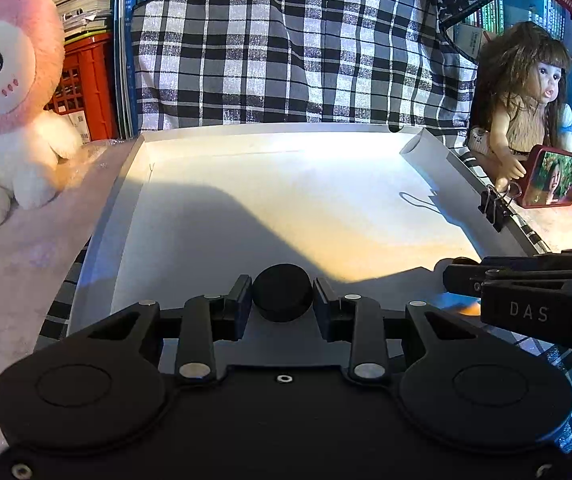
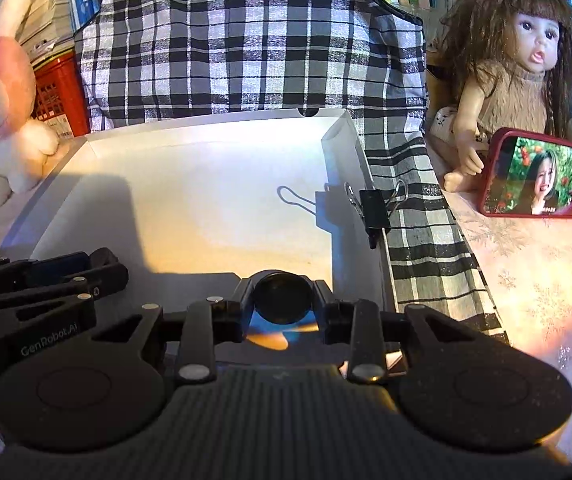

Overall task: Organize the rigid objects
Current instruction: 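Lower both black caps into the white box and open both tools, then withdraw both tools from the box back over the plaid cloth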

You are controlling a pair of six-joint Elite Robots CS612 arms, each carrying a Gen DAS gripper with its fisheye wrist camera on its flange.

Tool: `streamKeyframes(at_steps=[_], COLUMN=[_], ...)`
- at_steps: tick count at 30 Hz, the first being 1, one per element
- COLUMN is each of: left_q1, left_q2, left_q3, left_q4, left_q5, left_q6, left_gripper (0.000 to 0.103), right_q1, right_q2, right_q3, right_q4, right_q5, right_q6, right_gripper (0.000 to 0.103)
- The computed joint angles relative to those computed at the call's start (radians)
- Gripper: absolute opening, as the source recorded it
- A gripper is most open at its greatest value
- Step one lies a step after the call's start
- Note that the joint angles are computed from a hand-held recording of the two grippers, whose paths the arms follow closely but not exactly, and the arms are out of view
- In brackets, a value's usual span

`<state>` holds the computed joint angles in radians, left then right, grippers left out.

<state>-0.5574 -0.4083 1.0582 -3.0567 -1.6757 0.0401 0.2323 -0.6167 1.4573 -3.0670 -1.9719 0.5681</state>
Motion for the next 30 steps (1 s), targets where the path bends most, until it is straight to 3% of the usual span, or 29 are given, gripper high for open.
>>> streamKeyframes(at_steps=[3,4,5,7,16,24,30], left_q1=[-0.003,-0.003,-0.002,0.001,0.011,0.018,0.022], left_q2=[-0.003,-0.006,-0.009,-0.017,-0.079,-0.142,-0.185], left_q3=[0.007,0.012,0.019,0.037,0.162,0.300,0.415], left_q4=[-0.011,-0.018,-0.031,-0.065,-0.212,-0.340,-0.450], left_q5=[0.014,0.019,0.017,0.010,-0.017,-0.031,-0.042], left_q6=[0.008,0.006,0.003,0.001,0.016,0.019,0.032], left_gripper=[0.032,0.033,0.034,0.047,0.073,0.080,0.082], right_q1=[0.002,0.002,0.002,0.005,0.036,0.080,0.115], right_q2=[0.001,0.000,-0.002,-0.005,-0.024,-0.041,-0.046], right_q3=[0.002,0.006,0.011,0.020,0.062,0.122,0.174], right_q4=[-0.015,-0.026,-0.039,-0.067,-0.176,-0.310,-0.416], right_q5=[-0.003,0.003,0.007,0.006,-0.062,-0.154,-0.199], right_q6=[0.001,0.005,0.008,-0.002,-0.065,-0.165,-0.197], right_gripper=[0.041,0.045,0.055,0.055,0.073,0.085,0.088])
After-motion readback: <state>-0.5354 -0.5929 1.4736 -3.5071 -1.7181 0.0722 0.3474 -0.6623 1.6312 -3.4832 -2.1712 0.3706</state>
